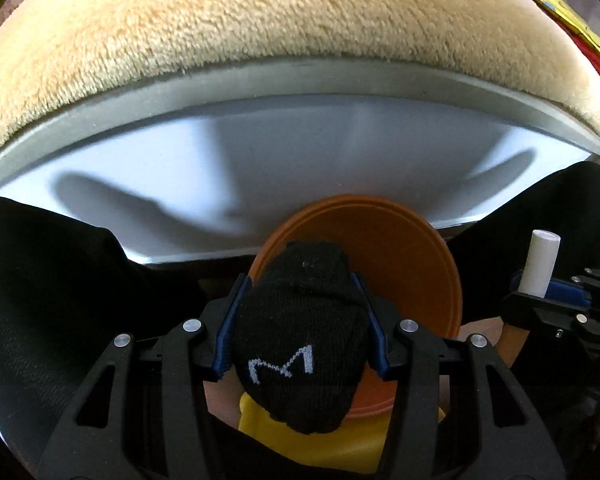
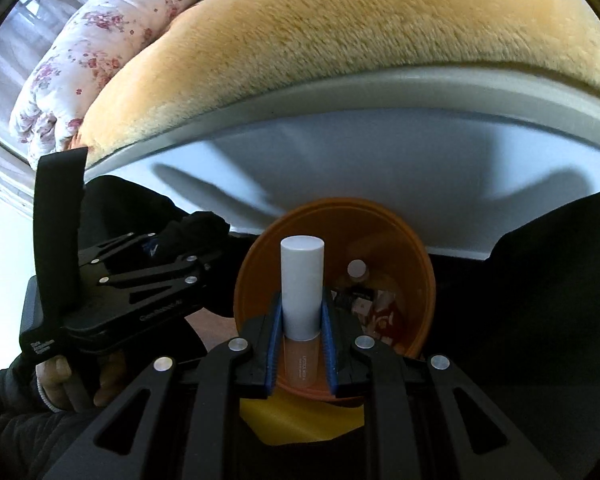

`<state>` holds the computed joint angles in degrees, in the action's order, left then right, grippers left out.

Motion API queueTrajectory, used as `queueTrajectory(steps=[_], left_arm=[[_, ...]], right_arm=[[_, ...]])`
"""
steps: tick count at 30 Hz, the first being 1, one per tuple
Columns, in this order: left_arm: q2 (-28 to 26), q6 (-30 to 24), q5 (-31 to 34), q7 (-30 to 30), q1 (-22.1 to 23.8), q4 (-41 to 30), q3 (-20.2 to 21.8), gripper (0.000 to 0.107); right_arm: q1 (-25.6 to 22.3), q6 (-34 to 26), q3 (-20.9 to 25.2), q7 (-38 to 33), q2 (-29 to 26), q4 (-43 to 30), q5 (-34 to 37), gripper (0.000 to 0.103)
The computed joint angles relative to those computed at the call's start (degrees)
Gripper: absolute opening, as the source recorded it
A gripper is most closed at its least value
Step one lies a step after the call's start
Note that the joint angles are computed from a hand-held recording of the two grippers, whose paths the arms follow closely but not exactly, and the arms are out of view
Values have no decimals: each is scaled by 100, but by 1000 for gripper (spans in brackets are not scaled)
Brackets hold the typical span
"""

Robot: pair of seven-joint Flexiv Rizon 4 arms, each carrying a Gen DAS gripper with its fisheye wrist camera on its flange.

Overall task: Collect trash
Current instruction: 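Carry lip gloss and black pouch over the orange bin and open both tools, then grasp the green-capped roll-on bottle with right tool while left tool grasps yellow hair clip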

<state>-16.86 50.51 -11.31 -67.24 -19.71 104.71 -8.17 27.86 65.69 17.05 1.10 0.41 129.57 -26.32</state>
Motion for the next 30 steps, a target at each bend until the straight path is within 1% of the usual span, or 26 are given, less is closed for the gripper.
queueTrajectory(steps=[8, 9, 10, 11, 12, 13, 17, 19, 22, 24, 26, 28, 29, 30], left_arm=[[0, 110, 28, -4, -24, 74, -7, 50], [21, 80, 31, 9, -13, 69, -1, 51], [26, 60, 77, -31, -28, 47, 14, 55], [17, 49, 228, -157, -74, 3, 66, 59], [12, 25, 328, -241, -97, -35, 95, 70], [26, 38, 333, -259, -89, -33, 93, 76], [159, -3, 207, -157, 0, 33, 58, 76], [298, 51, 9, 67, 76, 134, 12, 76], [514, 349, -279, 448, 146, 326, -29, 76], [657, 692, -548, 808, 188, 463, -67, 76], [700, 883, -793, 1053, 204, 463, -109, 76], [738, 1015, -1175, 1325, 234, 461, -170, 76], [737, 1012, -1332, 1410, 248, 426, -182, 76], [736, 1009, -1470, 1463, 251, 400, -191, 78]], right_arm=[[-5, 2, -7, 5, -6, 2, 18, 18], [-5, -9, -16, -11, -36, -26, 28, 20], [8, -122, -8, -14, -34, -62, 58, 27], [8, -176, -6, -14, -17, -59, 83, 37], [4, -201, -5, 64, 8, -42, 28, 55], [-6, -243, -3, 214, 62, -4, -115, 55], [-42, -371, 66, 422, 344, 42, -352, 52], [-79, -349, 106, 348, 552, 26, -402, 52], [-156, -675, 120, -64, 800, -183, -430, 52], [-290, -772, 13, -471, 917, -382, -380, 52], [-441, -659, -160, -845, 863, -605, -137, 52], [-621, -296, -351, -1157, 714, -803, 193, 52], [-712, -169, -513, -1416, 514, -1046, 421, 52], [-787, -190, -558, -1508, 397, -1214, 495, 52]])
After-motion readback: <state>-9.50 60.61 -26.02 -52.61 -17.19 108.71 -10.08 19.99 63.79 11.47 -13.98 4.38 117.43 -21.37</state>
